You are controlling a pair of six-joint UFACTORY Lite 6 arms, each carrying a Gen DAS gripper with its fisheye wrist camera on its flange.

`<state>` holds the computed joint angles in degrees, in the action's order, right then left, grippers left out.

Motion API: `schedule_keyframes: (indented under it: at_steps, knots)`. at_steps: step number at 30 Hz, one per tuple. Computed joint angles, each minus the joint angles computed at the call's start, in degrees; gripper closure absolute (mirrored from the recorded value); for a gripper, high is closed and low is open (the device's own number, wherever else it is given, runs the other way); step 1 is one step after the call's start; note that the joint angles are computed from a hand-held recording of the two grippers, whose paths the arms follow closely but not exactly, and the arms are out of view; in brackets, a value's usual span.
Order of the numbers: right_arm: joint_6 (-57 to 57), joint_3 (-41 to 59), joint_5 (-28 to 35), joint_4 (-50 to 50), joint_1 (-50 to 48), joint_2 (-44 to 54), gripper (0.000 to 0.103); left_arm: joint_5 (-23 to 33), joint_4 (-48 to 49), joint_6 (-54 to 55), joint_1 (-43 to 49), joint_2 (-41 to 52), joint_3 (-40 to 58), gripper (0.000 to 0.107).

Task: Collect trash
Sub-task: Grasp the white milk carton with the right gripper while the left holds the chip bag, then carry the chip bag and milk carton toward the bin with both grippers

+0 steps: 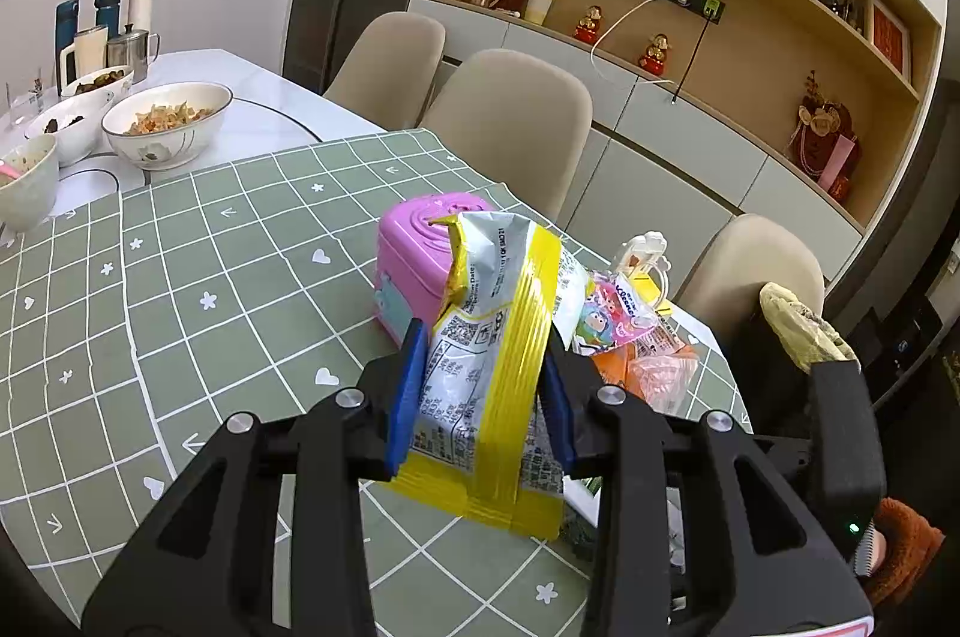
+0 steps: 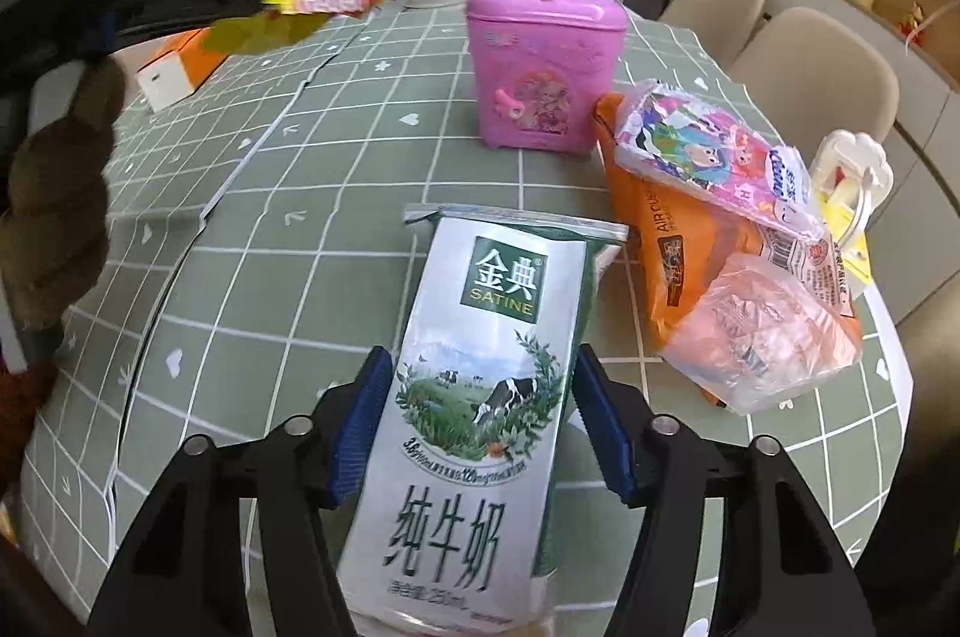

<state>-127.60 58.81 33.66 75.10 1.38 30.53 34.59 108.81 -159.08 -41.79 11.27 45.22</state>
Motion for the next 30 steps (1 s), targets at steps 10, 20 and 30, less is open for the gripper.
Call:
schedule_keyframes:
  at_steps: [10, 20, 30]
  knots:
    - [-1.2, -0.6, 7.4, -4.3, -11.1, -1.9, 0.057, -1.5, 0.3, 0.2, -0.7, 4.7, 3.3, 0.073]
    - [-4.4, 1.0, 12.8, -5.4, -22.8, -2.3, 0.057, -3.3, 0.2, 1.8, -1.7, 10.8, 8.3, 0.073]
    - [-2.3, 9.0, 18.5, -7.6, -30.4, 1.8, 0.057, -4.4, -4.1, 6.7, -4.1, 15.8, 14.9, 0.073]
